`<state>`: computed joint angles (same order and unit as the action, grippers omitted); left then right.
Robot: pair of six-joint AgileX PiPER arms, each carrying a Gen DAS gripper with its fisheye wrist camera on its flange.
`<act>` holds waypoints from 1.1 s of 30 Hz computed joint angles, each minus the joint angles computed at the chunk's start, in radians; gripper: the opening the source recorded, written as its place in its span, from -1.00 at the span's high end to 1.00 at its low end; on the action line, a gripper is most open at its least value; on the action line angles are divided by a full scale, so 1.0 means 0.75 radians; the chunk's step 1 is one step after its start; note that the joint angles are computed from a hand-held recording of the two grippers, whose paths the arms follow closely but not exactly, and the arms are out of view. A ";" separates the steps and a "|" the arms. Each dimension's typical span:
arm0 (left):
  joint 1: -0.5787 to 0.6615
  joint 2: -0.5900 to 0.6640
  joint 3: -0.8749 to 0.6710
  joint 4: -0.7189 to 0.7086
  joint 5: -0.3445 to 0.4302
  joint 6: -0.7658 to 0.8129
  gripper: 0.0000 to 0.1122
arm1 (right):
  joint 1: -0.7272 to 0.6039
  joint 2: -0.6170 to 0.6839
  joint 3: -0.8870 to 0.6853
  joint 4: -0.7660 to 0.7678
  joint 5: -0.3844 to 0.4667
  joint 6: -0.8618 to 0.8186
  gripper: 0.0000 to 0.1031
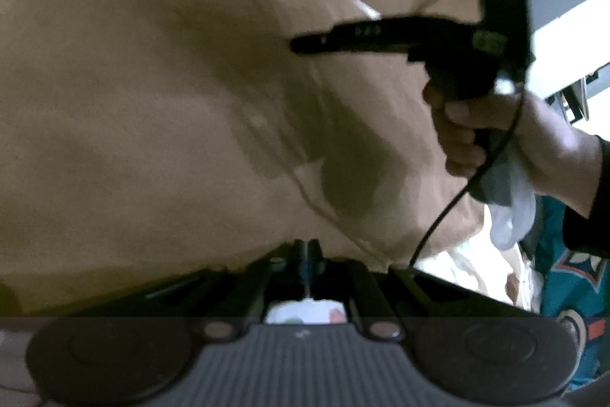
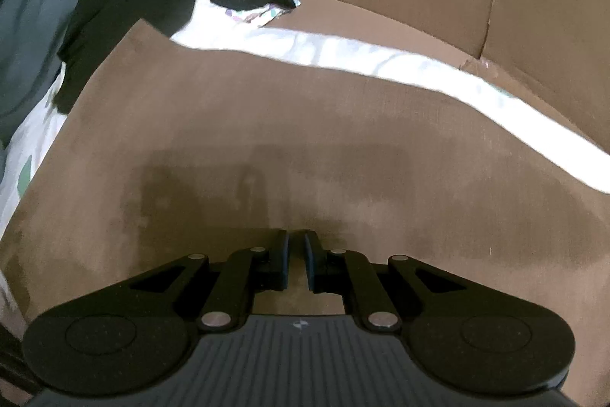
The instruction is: Fold clothes
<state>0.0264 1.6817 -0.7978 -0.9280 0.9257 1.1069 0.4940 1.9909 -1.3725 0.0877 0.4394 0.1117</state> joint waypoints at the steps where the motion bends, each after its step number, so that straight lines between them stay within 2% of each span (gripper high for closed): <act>1: 0.025 -0.017 -0.004 0.004 0.003 0.006 0.62 | 0.001 0.014 -0.024 -0.010 0.010 0.004 0.73; 7: 0.154 -0.098 0.004 0.053 -0.122 -0.090 0.59 | 0.014 0.055 -0.096 -0.061 0.023 0.050 0.70; 16: 0.330 -0.152 0.030 0.169 -0.239 -0.206 0.36 | 0.001 0.117 -0.183 -0.093 0.042 0.049 0.70; 20: 0.490 -0.192 0.038 0.197 -0.222 -0.164 0.31 | -0.009 0.170 -0.242 -0.089 0.045 0.047 0.69; 22: 0.555 -0.227 0.063 0.165 -0.229 -0.103 -0.03 | -0.012 0.197 -0.275 -0.096 0.045 0.049 0.69; 27: 0.631 -0.257 0.051 0.182 -0.234 -0.099 -0.04 | -0.024 0.268 -0.370 -0.080 0.057 0.044 0.69; 31: 0.594 -0.291 0.052 0.227 -0.322 -0.171 -0.07 | -0.034 0.310 -0.435 -0.082 0.072 0.070 0.69; 33: 0.621 -0.285 0.049 0.244 -0.309 -0.162 -0.11 | -0.033 0.329 -0.453 -0.114 0.052 0.138 0.70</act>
